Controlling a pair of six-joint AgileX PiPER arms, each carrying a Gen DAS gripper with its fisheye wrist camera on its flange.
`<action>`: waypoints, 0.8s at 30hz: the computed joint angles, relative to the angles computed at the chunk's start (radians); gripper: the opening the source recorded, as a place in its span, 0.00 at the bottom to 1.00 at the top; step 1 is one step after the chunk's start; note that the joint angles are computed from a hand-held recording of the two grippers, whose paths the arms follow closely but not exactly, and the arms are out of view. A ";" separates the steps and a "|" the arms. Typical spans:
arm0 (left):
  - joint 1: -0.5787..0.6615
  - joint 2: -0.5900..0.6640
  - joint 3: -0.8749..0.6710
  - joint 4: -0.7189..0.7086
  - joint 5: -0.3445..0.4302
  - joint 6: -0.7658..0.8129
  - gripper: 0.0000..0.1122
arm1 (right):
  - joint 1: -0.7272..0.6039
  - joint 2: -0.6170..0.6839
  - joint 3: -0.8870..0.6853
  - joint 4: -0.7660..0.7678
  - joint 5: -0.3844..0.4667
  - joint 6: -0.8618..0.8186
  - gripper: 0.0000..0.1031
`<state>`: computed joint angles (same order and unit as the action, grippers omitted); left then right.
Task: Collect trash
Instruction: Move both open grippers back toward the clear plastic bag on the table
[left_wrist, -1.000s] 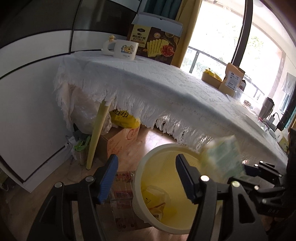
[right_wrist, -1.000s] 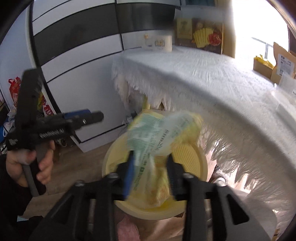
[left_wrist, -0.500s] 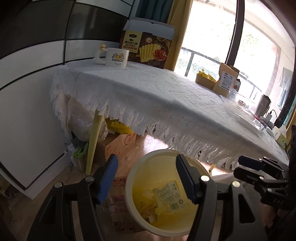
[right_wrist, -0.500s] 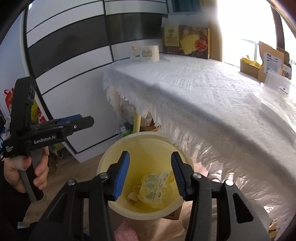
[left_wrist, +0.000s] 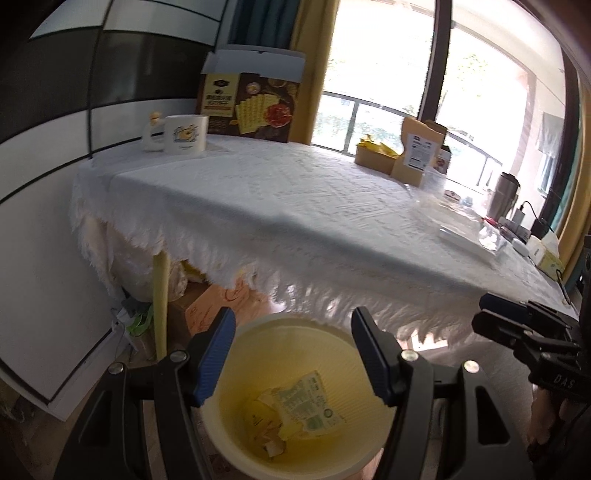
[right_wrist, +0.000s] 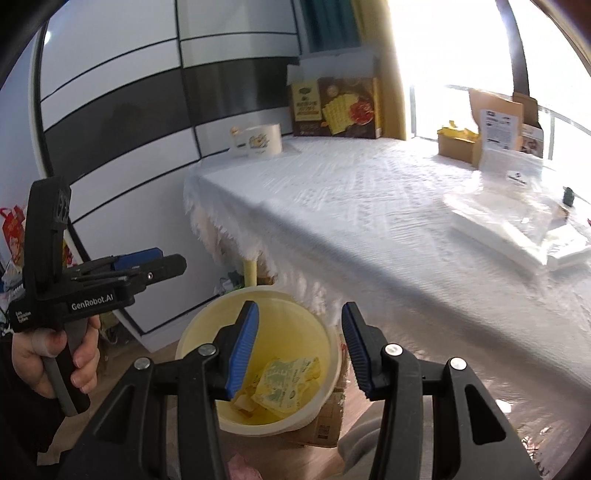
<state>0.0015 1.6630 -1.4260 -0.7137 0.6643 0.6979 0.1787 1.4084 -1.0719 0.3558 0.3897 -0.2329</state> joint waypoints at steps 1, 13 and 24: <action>-0.011 0.000 -0.004 0.003 -0.002 -0.002 0.58 | -0.021 -0.011 0.008 0.028 0.000 -0.027 0.43; -0.199 0.051 -0.121 0.132 -0.019 -0.142 0.58 | -0.278 -0.103 0.115 0.422 0.047 -0.433 0.43; -0.356 0.219 -0.395 0.242 0.014 -0.285 0.58 | -0.534 -0.149 0.187 0.760 0.148 -0.808 0.43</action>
<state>-0.3542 1.8821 -1.8209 -0.4717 0.6786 0.4131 -0.3551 1.2592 -0.8849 1.1158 0.5376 -1.0408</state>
